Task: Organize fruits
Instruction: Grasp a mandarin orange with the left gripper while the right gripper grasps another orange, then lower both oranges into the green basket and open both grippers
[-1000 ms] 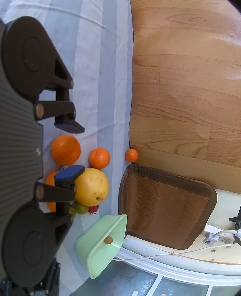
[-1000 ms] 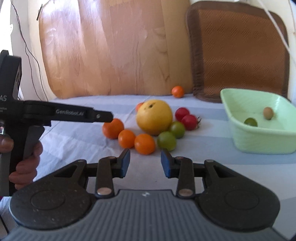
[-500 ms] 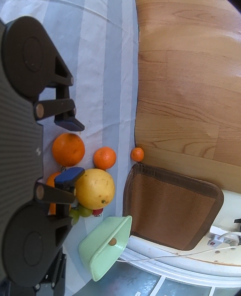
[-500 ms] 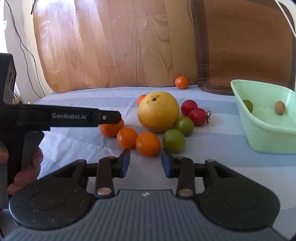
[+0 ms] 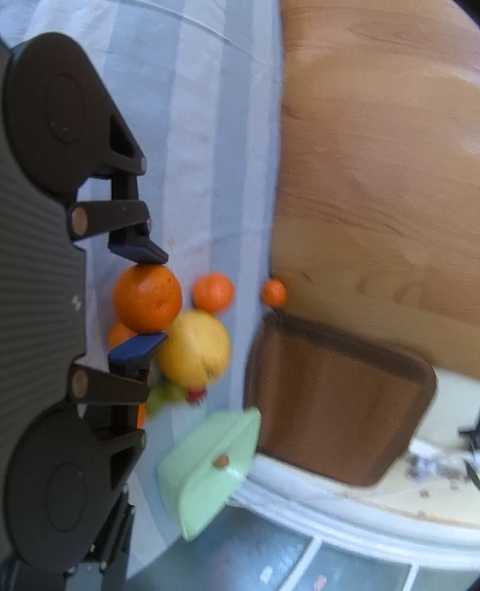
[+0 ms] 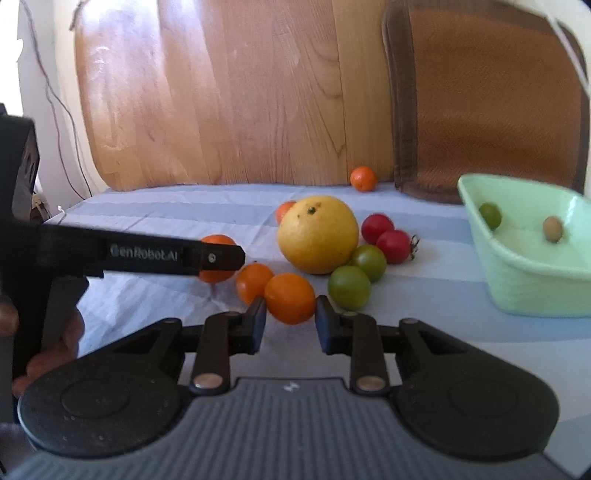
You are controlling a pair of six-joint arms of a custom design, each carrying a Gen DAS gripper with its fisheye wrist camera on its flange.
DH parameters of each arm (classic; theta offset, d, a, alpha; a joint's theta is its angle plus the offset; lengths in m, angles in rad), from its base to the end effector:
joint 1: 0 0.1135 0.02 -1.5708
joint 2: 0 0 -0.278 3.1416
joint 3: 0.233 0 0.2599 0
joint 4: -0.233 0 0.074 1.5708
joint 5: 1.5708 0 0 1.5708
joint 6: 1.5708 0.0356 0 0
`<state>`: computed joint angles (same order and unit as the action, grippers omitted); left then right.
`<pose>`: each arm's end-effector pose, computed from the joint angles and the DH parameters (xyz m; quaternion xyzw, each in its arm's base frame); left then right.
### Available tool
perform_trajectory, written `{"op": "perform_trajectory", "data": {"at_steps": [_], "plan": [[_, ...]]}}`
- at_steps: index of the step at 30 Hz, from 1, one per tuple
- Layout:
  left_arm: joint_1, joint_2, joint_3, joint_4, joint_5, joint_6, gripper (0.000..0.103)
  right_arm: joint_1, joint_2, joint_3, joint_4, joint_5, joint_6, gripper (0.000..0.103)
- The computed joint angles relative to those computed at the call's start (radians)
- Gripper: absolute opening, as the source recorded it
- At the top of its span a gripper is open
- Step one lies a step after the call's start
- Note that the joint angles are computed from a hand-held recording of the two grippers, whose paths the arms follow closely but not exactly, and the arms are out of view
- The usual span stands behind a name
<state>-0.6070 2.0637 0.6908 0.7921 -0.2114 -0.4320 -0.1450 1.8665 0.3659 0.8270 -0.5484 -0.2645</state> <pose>0.2926 -0.1941 0.0626 0.0265 0.8761 -0.1539 0.4561 0.2601 -0.0192 0.0663 -0.1690 0.8588 0.1540 0.4584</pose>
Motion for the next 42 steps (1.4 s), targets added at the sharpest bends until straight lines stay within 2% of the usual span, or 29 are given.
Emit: {"op": "perform_trajectory", "data": {"at_steps": [4,8,13,18,22,25,29,32,38,42], "plan": [[-0.078,-0.039,0.063,-0.050,-0.002,0.042,0.041,-0.105,-0.049,-0.077,0.105,-0.051,-0.024,0.031],[-0.150,0.020,0.259,-0.166,0.016,0.092,0.041,-0.262,-0.070,-0.073,0.162,-0.085,-0.024,0.031],[-0.206,0.192,0.566,-0.324,0.025,0.122,0.041,-0.411,-0.028,0.067,0.083,-0.096,-0.012,0.031],[-0.222,0.339,0.825,-0.501,0.026,0.101,0.041,-0.459,0.062,0.206,0.013,-0.073,-0.033,0.031],[-0.226,0.392,0.912,-0.563,0.025,0.103,0.041,-0.459,0.108,0.248,0.005,-0.060,-0.046,0.032],[-0.225,0.410,0.938,-0.584,0.009,0.107,0.043,-0.451,0.140,0.241,0.070,-0.043,-0.049,0.033],[-0.219,0.396,0.922,-0.580,0.026,0.106,0.045,-0.451,0.155,0.250,0.086,-0.041,-0.035,0.033],[-0.217,0.342,0.843,-0.528,0.029,0.115,0.045,-0.450,0.145,0.241,0.090,-0.036,-0.029,0.033],[-0.154,0.086,0.439,-0.277,-0.011,0.121,0.045,-0.463,0.047,0.211,0.051,-0.085,-0.003,0.033],[-0.074,-0.060,0.203,-0.194,-0.095,0.101,0.045,-0.448,-0.049,0.237,-0.092,-0.161,0.033,0.033]]}}
